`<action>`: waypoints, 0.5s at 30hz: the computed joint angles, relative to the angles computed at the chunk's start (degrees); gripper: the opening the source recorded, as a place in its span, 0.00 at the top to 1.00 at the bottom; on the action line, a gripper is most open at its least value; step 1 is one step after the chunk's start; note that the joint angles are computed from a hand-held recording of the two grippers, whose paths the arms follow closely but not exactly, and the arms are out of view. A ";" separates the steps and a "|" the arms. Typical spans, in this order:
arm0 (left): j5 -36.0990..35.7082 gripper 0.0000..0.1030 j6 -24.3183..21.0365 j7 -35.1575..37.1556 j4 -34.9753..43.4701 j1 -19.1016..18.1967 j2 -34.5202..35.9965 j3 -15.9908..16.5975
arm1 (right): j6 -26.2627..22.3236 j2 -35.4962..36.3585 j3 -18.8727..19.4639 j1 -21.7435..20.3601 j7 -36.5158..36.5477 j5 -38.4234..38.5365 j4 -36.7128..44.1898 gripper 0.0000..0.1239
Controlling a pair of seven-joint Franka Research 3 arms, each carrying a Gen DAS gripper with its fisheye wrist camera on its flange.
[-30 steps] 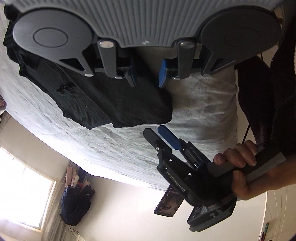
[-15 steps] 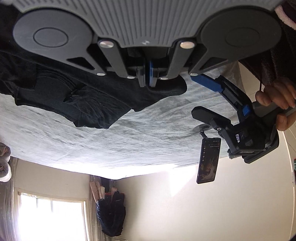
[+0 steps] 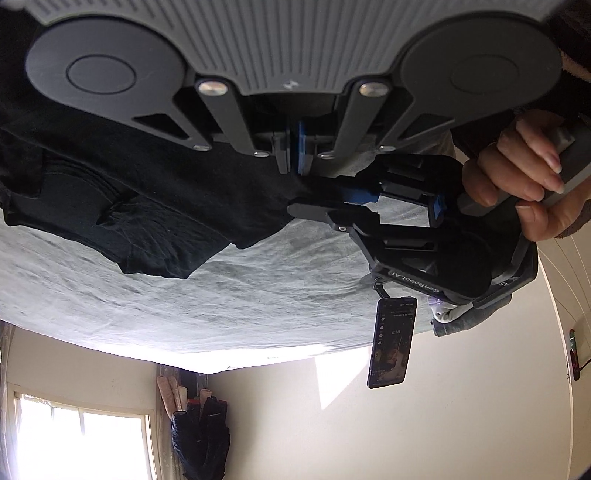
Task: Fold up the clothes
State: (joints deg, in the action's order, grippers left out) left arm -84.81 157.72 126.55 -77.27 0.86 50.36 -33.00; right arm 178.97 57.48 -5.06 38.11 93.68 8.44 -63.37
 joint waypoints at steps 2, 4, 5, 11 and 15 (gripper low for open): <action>-1.51 0.91 4.74 5.67 -0.65 -0.51 -1.34 0.05 | -1.93 0.27 1.87 -0.99 -1.39 -0.40 0.84 0.97; -4.07 0.91 9.29 10.73 -0.39 -1.05 -2.07 0.14 | -4.32 0.54 5.20 -2.75 -3.80 -0.66 1.76 0.97; -5.60 0.91 11.33 13.13 0.06 -1.38 -2.25 0.34 | -5.58 0.73 6.69 -3.52 -5.01 -0.63 2.28 0.97; -9.25 0.83 14.65 19.40 3.28 -3.28 -2.13 3.65 | -5.97 0.23 14.93 -7.57 -13.59 2.24 1.44 0.88; -11.43 0.74 14.82 27.81 4.52 -5.61 -2.34 5.36 | -0.26 -0.45 14.26 -7.24 -13.35 5.66 -0.42 0.87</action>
State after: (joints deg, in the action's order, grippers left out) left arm -96.24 172.53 154.36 -72.75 -4.76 48.02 -27.64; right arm 178.72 57.03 9.21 30.87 80.33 14.10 -63.79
